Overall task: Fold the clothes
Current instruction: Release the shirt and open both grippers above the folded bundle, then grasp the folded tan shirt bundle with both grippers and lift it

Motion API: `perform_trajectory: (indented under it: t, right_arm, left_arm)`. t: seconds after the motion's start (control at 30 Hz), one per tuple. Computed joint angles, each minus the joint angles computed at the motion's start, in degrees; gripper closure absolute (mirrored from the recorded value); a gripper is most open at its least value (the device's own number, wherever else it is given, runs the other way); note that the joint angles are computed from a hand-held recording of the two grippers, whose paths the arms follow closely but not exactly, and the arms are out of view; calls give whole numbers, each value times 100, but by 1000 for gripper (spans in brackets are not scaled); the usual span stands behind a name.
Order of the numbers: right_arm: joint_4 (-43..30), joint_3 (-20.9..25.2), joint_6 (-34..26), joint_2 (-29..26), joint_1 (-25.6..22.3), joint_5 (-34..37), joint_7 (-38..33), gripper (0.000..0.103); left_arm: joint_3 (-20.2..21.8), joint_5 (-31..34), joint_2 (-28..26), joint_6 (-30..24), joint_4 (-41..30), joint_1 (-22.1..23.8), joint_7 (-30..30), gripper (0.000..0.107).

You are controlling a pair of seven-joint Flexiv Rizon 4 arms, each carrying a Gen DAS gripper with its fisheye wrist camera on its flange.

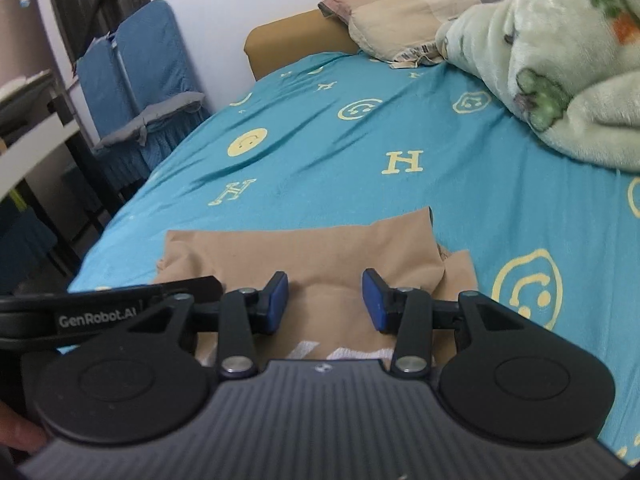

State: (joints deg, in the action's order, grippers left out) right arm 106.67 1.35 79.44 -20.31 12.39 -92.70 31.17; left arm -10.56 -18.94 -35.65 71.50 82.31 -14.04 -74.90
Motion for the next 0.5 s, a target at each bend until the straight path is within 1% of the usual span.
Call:
perform_trajectory:
  t: [0.1,0.17,0.27,0.33,0.4,0.43,0.5]
  right_arm:
    - [219,76,-259,244,83,183,-189,60]
    - [388,142,-453,427,160,269,-207,59]
    - [576,235,-584,564,255,580,-461,59]
    - [701,283,-713,700,323,753,-529,59]
    - [823,345,-819,877,365,1009,-542,58]
    - [886,381,-853,977,380,1165,-530,57]
    - [1073,404,-543,1207,306,1267,-52,56]
  left_arm:
    - [64,61,248,37,244,-25,-33,44]
    - [109,115,478,16,485,-34,-43,41]
    - [243,248,683,-183,670,-101,-142,41]
    - [230,189,833,-203,820,-73,-227,41]
    - [111,-83,1084,-230,1093,45,-311,41]
    - [-3,-324,1263,-239,1286,140,-300,41]
    - [-268,-975,1619,-127,1724,333,-154,37]
